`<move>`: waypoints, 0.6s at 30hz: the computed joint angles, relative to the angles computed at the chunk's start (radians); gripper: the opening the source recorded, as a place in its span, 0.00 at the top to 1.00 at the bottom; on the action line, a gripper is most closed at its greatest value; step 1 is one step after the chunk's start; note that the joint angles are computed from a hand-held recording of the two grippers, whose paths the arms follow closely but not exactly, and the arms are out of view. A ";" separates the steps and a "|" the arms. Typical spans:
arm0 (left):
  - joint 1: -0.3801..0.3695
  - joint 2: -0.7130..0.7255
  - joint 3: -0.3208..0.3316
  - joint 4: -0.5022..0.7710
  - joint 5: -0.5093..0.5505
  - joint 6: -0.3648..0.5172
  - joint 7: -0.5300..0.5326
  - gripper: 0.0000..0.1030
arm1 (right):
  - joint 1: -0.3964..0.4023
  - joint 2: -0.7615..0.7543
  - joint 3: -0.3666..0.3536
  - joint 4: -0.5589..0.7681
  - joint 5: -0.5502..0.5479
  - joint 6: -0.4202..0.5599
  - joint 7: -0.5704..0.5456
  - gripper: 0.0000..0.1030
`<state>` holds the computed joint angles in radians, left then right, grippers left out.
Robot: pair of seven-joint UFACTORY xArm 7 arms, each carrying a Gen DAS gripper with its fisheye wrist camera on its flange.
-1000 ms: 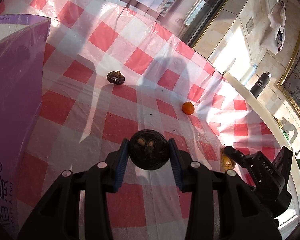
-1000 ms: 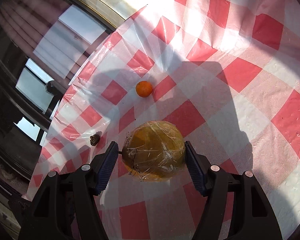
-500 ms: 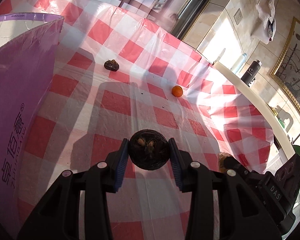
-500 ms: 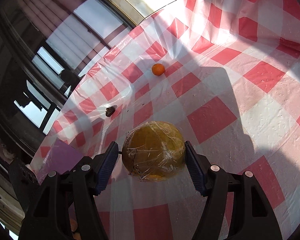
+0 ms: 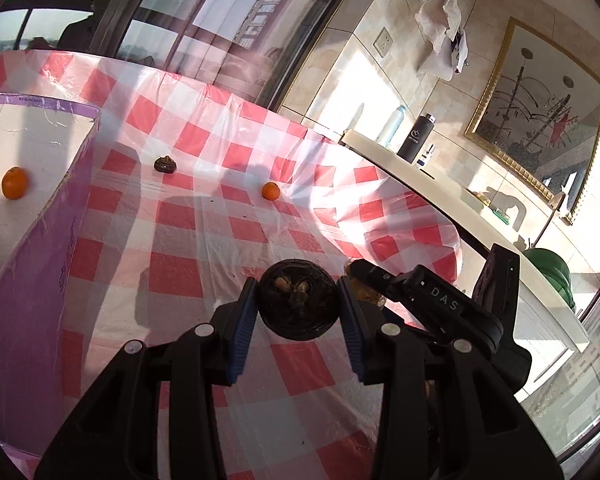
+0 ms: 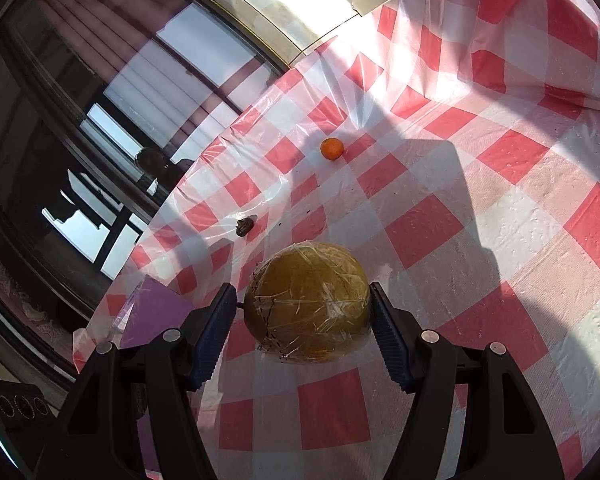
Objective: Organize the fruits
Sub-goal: 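Carry the mangosteen and wrapped fruit into the white box while both tools release them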
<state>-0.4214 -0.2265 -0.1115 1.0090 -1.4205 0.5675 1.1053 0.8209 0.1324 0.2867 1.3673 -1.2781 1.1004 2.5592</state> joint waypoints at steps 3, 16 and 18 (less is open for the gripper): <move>0.008 -0.050 0.025 -0.007 -0.054 0.013 0.041 0.61 | 0.029 0.031 0.003 0.073 -0.066 0.048 -0.033 0.36; 0.112 -0.092 0.102 0.000 -0.125 -0.012 0.074 0.61 | 0.181 0.319 -0.104 0.542 -0.109 0.026 -0.404 0.36; 0.130 -0.085 0.105 0.005 -0.115 -0.033 0.074 0.61 | 0.191 0.387 -0.120 0.643 -0.082 -0.005 -0.481 0.36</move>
